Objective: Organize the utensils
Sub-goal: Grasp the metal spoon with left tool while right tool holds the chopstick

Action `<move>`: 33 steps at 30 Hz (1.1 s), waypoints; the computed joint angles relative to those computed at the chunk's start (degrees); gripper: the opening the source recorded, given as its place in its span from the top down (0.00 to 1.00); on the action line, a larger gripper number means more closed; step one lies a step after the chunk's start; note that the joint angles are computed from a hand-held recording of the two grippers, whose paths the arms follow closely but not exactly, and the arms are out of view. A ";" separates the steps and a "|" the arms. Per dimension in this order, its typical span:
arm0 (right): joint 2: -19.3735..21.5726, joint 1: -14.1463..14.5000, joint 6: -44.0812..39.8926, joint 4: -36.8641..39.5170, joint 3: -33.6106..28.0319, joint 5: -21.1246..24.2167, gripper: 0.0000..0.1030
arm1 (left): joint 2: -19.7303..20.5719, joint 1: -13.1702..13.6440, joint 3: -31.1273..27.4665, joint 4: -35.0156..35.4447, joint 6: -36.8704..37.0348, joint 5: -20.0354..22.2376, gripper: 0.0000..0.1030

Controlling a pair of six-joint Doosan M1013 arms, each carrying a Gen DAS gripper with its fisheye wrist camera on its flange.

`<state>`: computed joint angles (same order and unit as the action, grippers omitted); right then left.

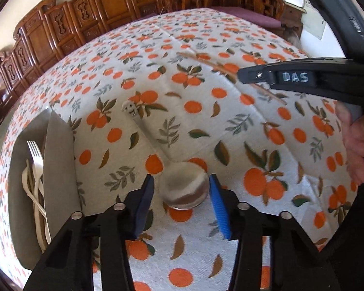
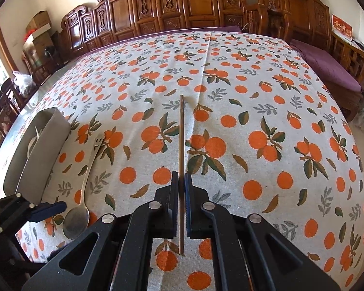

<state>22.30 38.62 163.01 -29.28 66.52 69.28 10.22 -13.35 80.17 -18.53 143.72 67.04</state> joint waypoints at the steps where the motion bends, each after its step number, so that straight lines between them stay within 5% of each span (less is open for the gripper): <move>1: 0.05 -0.02 -0.28 0.19 -0.03 -0.08 0.94 | 0.15 0.20 -0.15 -0.35 0.05 0.32 0.61; 3: 0.16 -0.02 -0.65 0.45 -0.14 -0.09 0.94 | 0.41 0.64 -0.57 -1.31 0.50 0.91 0.64; 6: 0.19 -0.03 -0.69 0.50 -0.13 -0.12 0.94 | 0.82 1.24 -1.39 -2.74 0.95 2.43 0.85; 15: 0.64 0.13 -1.82 0.82 -0.78 0.09 0.94 | 1.34 2.50 -2.97 -4.36 0.82 2.29 0.98; 33: 1.55 0.79 -3.86 0.52 -2.74 -1.30 0.94 | 2.19 5.24 -8.11 -10.92 1.17 6.54 1.00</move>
